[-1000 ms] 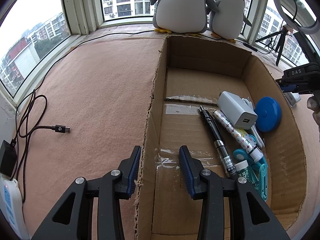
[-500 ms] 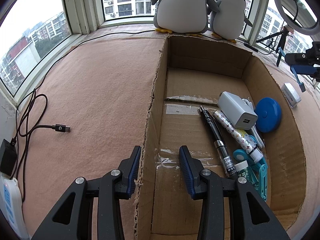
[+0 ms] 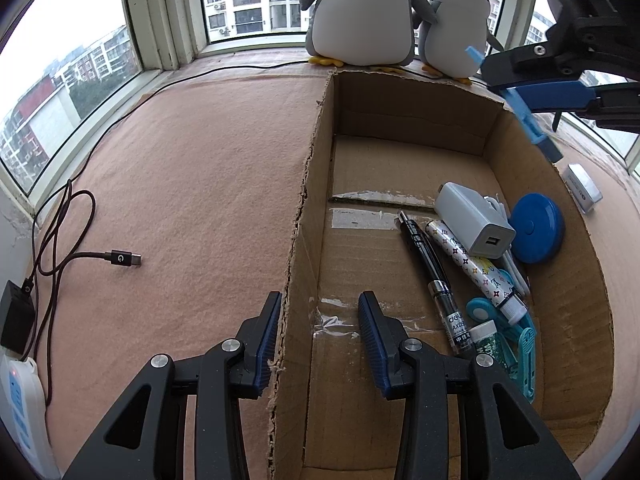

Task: Organize rigid objects
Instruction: 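Carry the phone stand into the box and release it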

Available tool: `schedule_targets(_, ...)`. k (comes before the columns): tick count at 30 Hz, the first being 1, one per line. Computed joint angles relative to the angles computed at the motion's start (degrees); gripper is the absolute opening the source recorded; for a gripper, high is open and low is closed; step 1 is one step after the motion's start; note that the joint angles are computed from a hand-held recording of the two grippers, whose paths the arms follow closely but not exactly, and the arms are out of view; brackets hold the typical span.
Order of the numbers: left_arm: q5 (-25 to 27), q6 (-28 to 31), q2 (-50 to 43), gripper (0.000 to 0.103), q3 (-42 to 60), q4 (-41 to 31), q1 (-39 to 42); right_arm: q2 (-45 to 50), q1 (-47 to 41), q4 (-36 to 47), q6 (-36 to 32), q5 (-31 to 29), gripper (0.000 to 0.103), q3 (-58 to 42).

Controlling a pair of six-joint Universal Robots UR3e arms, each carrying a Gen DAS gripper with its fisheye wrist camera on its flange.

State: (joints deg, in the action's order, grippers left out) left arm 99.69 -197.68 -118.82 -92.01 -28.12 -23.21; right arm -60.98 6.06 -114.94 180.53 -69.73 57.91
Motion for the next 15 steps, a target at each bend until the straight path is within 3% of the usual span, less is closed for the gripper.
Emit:
schedule_targets(13,-0.03,-0.04,0.07,0.042,-0.18,0.15,0.02,7.51,3.57,3.08,-0.3,-2.04,0.035,-8.46)
schedule_targets(15,-0.05,0.01,0.09,0.042,-0.21,0.16,0.04,7.96,3.81,3.92,-0.63,-2.43,0.042,-9.21)
